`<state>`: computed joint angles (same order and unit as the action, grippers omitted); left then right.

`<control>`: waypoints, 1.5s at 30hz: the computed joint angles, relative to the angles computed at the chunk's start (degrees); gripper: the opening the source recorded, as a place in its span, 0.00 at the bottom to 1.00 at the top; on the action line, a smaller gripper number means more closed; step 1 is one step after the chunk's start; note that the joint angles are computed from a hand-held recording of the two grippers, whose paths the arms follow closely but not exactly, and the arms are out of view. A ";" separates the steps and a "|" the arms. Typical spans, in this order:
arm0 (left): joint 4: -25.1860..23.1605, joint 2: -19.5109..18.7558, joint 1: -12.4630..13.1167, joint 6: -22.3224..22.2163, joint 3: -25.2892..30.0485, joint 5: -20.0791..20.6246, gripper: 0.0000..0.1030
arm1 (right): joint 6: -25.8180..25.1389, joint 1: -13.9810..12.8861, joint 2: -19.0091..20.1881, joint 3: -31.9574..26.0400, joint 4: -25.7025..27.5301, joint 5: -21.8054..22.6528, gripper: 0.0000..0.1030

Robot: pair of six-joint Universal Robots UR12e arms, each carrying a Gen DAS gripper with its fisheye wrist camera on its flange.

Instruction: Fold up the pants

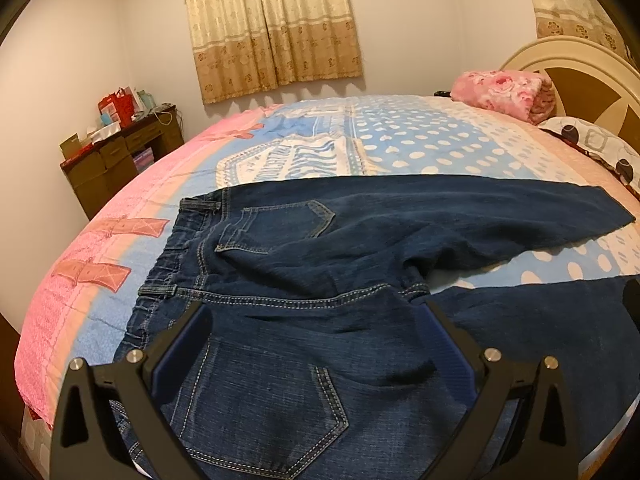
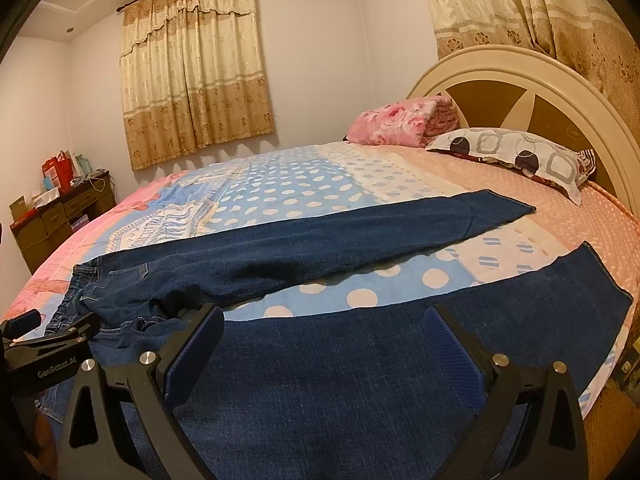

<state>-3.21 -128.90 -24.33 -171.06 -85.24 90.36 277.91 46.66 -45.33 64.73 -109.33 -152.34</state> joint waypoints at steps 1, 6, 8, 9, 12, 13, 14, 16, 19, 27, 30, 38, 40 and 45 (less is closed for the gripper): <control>0.09 0.01 0.01 0.04 -0.06 -0.08 1.00 | 0.15 -0.02 -0.09 0.10 0.01 0.07 0.98; 0.05 -0.06 -0.01 0.05 -0.01 -0.25 1.00 | 0.64 -0.02 -0.24 0.34 0.10 0.11 0.98; -0.18 -0.06 -0.05 0.20 0.06 -0.15 1.00 | 0.50 -0.02 -0.26 0.34 0.05 0.27 0.98; -0.18 -0.03 -0.03 0.21 0.02 -0.13 1.00 | 0.55 -0.01 -0.27 0.33 0.09 0.27 0.98; -0.15 -0.05 -0.04 0.30 0.02 -0.16 1.00 | 0.57 0.00 -0.24 0.32 0.09 0.24 0.98; -0.15 -0.05 -0.04 0.30 0.02 -0.16 1.00 | 0.58 -0.01 -0.22 0.29 0.15 0.27 0.98; -0.20 -0.05 -0.07 0.23 0.06 -0.14 1.00 | 0.60 -0.01 -0.24 0.30 0.14 0.36 0.98; -0.15 -0.05 -0.05 0.25 0.01 -0.13 1.00 | 0.63 0.01 -0.26 0.41 -0.06 0.44 0.98; -0.12 -0.05 -0.04 0.30 -0.01 -0.13 1.00 | 0.74 -0.02 -0.36 0.68 -0.35 0.56 0.98; -0.13 -0.04 -0.07 0.26 -0.03 -0.11 1.00 | 0.82 -0.01 -0.36 0.69 -0.26 0.55 0.98; -0.05 -0.06 -0.02 0.28 -0.06 -0.22 1.00 | 0.62 -0.02 -0.36 0.75 -0.55 0.58 0.98; -0.20 -0.05 -0.05 0.36 0.00 -0.17 1.00 | 0.54 -0.05 -0.28 0.67 -0.60 0.66 0.98; -0.15 -0.04 0.00 0.33 -0.04 -0.20 1.00 | 0.54 -0.04 -0.26 0.63 -0.58 0.73 0.98; -0.10 -0.06 0.02 0.31 -0.05 -0.21 1.00 | 0.41 -0.04 -0.29 0.73 -0.76 0.66 0.98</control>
